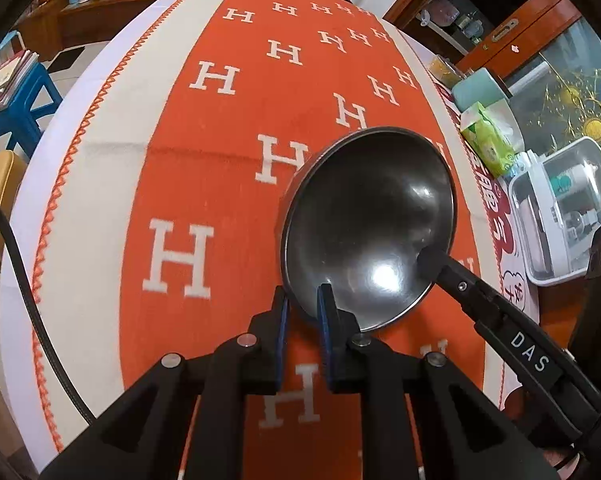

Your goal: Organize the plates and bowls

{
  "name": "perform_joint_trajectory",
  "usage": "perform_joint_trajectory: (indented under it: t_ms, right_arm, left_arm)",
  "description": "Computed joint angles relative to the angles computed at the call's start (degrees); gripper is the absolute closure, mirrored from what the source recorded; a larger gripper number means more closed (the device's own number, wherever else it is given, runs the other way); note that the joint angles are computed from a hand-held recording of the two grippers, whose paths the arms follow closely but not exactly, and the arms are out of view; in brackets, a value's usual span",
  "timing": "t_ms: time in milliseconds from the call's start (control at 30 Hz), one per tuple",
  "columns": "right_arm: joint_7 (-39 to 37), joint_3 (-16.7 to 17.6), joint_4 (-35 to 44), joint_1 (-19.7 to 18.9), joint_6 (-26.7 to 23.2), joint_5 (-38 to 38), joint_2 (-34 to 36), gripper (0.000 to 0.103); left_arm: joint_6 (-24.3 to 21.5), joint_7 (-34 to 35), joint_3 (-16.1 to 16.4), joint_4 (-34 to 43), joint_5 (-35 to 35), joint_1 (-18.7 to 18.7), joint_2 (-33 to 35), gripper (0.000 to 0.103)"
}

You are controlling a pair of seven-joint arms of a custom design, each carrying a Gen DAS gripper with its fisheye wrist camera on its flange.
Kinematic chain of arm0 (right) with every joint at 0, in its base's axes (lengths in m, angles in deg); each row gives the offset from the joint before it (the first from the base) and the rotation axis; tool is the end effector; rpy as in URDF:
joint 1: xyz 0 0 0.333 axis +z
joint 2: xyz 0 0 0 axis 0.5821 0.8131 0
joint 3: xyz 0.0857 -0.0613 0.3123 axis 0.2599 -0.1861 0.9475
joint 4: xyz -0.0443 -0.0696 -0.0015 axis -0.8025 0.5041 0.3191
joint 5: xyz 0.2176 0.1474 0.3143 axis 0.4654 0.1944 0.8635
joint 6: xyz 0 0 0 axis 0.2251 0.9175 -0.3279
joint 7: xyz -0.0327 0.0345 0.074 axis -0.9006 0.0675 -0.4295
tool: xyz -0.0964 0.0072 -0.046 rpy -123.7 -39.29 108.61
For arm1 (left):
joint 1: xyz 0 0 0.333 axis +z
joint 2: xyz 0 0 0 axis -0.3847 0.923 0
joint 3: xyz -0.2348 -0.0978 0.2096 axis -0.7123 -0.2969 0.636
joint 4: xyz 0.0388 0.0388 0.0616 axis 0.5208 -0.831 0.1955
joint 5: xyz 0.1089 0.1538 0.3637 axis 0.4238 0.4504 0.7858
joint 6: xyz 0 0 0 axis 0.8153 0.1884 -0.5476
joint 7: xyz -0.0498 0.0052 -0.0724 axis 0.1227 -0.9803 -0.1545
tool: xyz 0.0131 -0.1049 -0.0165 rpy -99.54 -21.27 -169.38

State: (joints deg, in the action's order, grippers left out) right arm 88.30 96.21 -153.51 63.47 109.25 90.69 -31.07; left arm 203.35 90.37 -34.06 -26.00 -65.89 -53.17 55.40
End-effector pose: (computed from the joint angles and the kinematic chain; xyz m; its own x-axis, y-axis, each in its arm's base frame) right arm 0.4278 0.3285 0.5289 0.2022 -0.9231 -0.3271 -0.8986 -0.0421 -0.4367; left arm 0.4084 -0.4808 0.4914 0.2296 -0.8943 0.3841 -0.8892 -0.3532 -0.2909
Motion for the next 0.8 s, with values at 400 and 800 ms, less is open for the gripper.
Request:
perform_joint_trajectory:
  t_ms: [400, 800]
  right_arm:
    - [1.64, 1.0, -1.39, 0.67, -2.06, -1.91, -6.67, 0.098]
    - [4.75, 2.13, -4.86, 1.22, -5.35, -3.41, -16.56, 0.098]
  left_arm:
    - [-6.65, 0.39, -1.93, 0.51, 1.4, -0.71, -5.65, 0.089]
    - [-12.62, -2.0, -5.57, 2.07, 4.17, -2.15, -10.3, 0.089]
